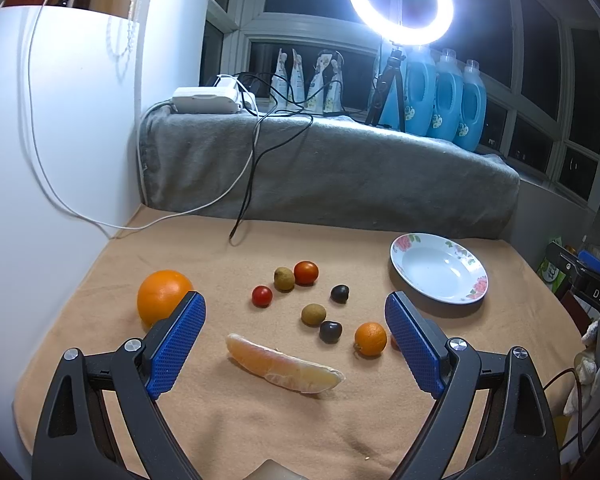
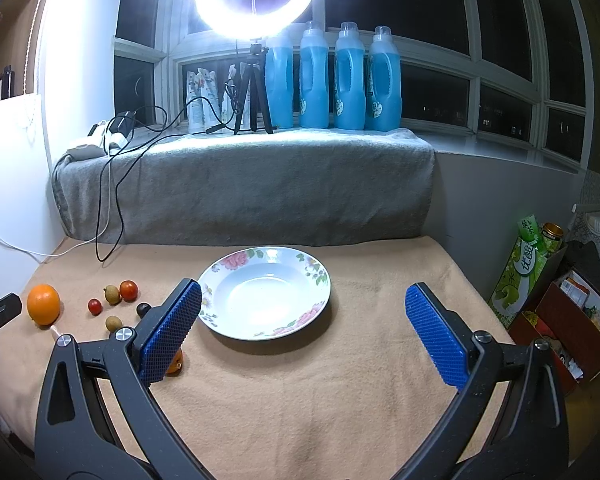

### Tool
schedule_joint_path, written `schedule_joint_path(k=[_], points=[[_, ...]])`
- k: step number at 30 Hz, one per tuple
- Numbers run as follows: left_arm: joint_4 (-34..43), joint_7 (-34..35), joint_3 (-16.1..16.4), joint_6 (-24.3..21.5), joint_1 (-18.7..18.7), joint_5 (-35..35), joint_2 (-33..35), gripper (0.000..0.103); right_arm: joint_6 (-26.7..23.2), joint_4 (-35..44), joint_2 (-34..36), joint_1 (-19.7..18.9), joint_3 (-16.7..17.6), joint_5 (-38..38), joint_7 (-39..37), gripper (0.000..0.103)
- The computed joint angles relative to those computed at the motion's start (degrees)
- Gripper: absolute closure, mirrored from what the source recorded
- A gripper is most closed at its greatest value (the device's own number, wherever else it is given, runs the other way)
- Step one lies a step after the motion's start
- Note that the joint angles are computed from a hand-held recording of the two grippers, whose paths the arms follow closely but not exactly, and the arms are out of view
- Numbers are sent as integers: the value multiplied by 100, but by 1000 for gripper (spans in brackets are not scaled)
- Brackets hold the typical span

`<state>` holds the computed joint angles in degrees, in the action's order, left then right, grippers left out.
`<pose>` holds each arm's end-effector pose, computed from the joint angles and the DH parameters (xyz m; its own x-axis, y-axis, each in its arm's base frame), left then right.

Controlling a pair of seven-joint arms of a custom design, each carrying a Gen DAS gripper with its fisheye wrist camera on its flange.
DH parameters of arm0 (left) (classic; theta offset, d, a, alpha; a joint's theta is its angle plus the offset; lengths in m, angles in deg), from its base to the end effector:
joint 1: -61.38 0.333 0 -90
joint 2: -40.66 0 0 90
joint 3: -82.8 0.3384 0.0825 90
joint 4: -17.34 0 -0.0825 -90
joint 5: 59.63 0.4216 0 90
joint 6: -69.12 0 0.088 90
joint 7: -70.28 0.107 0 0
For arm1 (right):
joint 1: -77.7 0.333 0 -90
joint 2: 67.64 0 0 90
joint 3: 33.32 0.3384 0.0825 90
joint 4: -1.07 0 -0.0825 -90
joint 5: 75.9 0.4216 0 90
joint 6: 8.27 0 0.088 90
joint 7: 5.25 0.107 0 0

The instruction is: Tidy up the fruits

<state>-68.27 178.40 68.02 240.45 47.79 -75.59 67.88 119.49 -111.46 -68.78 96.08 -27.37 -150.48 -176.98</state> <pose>0.7176 -0.3142 0.5322 -0.4980 -0.8611 0.1024 -0.4771 0.1734 -0.8616 0.5781 0.2293 0.5391 -0.5385 -0.8426 0.0074 -0.3555 0.2192 -0.9086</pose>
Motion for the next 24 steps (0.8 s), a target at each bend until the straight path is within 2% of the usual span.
schedule_joint_path(k=[15,24], points=[[17,20,-46,-47,57,-67,30,12,15,94,97,42,-7,49,-63,0],[97,55,-106,-192,156,-175,100,12,245,165,195,55,-77,77,-192,0]])
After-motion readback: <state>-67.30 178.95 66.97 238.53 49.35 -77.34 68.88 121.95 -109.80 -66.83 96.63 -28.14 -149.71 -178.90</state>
